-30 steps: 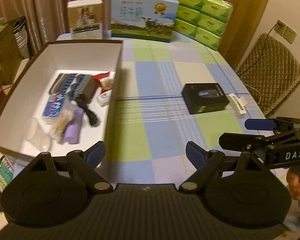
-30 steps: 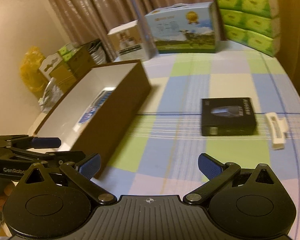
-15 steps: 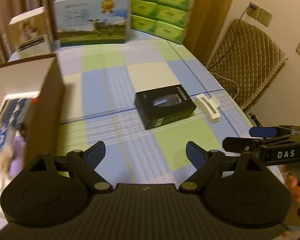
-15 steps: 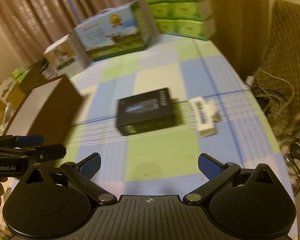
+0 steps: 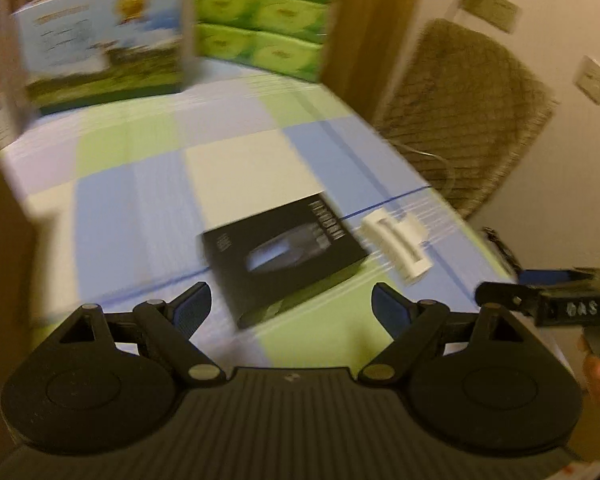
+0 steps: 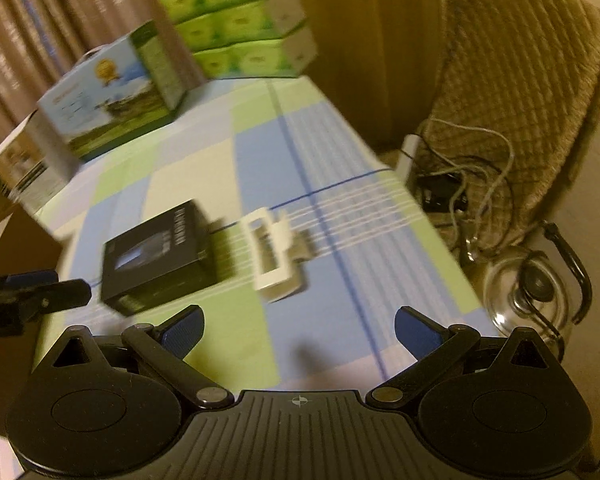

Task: Organize objects
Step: 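Withdraw both tools from the box toward the black shaver box and white clip, then grasp the black FLYCO shaver box with the left tool while the right tool grasps the white clip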

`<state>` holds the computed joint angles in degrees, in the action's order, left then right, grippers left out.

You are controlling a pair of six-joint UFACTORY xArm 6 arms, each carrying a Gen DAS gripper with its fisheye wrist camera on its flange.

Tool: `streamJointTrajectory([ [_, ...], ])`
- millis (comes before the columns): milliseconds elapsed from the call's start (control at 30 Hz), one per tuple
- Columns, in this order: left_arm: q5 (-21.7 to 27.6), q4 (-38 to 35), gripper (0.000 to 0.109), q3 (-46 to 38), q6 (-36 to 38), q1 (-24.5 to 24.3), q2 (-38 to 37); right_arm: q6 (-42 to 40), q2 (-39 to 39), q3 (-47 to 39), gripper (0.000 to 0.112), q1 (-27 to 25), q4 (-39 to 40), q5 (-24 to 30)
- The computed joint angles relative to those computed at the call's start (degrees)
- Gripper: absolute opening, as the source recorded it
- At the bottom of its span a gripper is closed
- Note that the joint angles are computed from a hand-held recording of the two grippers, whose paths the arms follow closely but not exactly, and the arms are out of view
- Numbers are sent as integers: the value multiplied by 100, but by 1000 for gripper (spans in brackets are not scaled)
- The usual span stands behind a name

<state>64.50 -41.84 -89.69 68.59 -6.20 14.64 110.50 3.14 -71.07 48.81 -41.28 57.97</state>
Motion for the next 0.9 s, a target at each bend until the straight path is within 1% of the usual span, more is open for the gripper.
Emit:
streamJointTrajectory([
  [33,109,-36,88,-124,187,-41,108,60,-47,67,100,-24,17,10],
  [133,-27,35,90,-286,587,-261,335,236,-166,236,100,-66,78,26],
  [233,39,117,90,-664,612,-405,712,355,-237,346,100,-72,169,53],
  [300,-24,195,90,-947,511,-497,989,428,-268,401,100,-70,224,83],
  [433,105,221,90,-1692,301,-566,1621,590,-321,510,100,-72,326,128],
  [467,175,216,90,-1886,248,-565,1772,602,-333,533,100,-79,363,139],
  [500,343,226,90,-2153,169,-553,1962,603,-345,559,100,-92,401,149],
  [600,1003,482,90,-2988,-198,-526,2515,647,-360,604,100,-107,453,170],
  [633,1147,509,90,-3115,-220,-507,2595,657,-366,615,100,-112,467,175],
  [700,1250,559,90,-3077,-174,-476,2567,663,-373,640,100,-128,487,169],
  [800,1215,546,90,-2593,3,-400,2246,602,-346,637,100,-162,531,137],
  [900,1131,573,90,-2068,-10,-326,1896,524,-312,635,100,-207,563,61],
])
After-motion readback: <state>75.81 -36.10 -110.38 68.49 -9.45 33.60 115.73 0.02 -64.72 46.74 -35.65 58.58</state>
